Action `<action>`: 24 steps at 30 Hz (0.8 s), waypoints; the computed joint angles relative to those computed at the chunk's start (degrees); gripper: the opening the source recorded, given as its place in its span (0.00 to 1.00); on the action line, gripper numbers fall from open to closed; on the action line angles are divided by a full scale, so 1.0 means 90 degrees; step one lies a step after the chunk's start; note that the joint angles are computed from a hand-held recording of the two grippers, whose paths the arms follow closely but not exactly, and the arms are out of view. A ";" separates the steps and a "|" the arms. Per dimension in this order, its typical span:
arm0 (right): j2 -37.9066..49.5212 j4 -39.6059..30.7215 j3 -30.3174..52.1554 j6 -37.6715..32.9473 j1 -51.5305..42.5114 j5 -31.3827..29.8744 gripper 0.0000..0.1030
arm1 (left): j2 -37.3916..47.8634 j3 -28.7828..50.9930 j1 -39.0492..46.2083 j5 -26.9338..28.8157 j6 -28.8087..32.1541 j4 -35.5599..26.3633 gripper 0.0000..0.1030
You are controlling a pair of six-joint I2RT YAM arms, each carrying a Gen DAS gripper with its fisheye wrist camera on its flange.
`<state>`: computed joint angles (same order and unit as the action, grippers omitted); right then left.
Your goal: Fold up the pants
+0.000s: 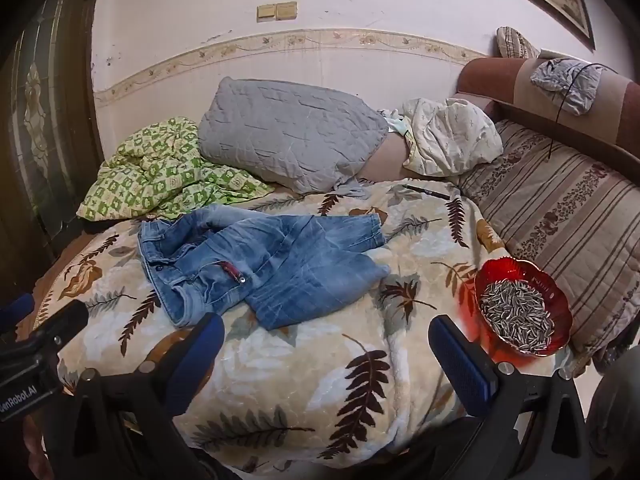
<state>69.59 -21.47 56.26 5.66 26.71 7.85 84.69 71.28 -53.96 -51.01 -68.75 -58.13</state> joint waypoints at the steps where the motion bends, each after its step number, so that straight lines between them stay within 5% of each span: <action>1: 0.0007 -0.0007 0.0012 0.0003 0.0019 0.0007 1.00 | -0.0043 -0.0048 0.0043 0.0032 0.0044 0.0106 1.00; 5: 0.0168 -0.0083 0.0183 0.0011 0.0096 0.0023 1.00 | -0.0258 -0.0374 0.0045 0.0063 0.0247 0.0441 1.00; 24: 0.0145 0.0051 0.0008 -0.0011 0.0045 0.0050 1.00 | 0.0024 -0.0111 -0.0111 -0.0146 -0.0125 -0.0081 1.00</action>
<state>70.89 -21.01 56.33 5.56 27.12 8.31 84.90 70.27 -54.96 -52.33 -69.87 -58.85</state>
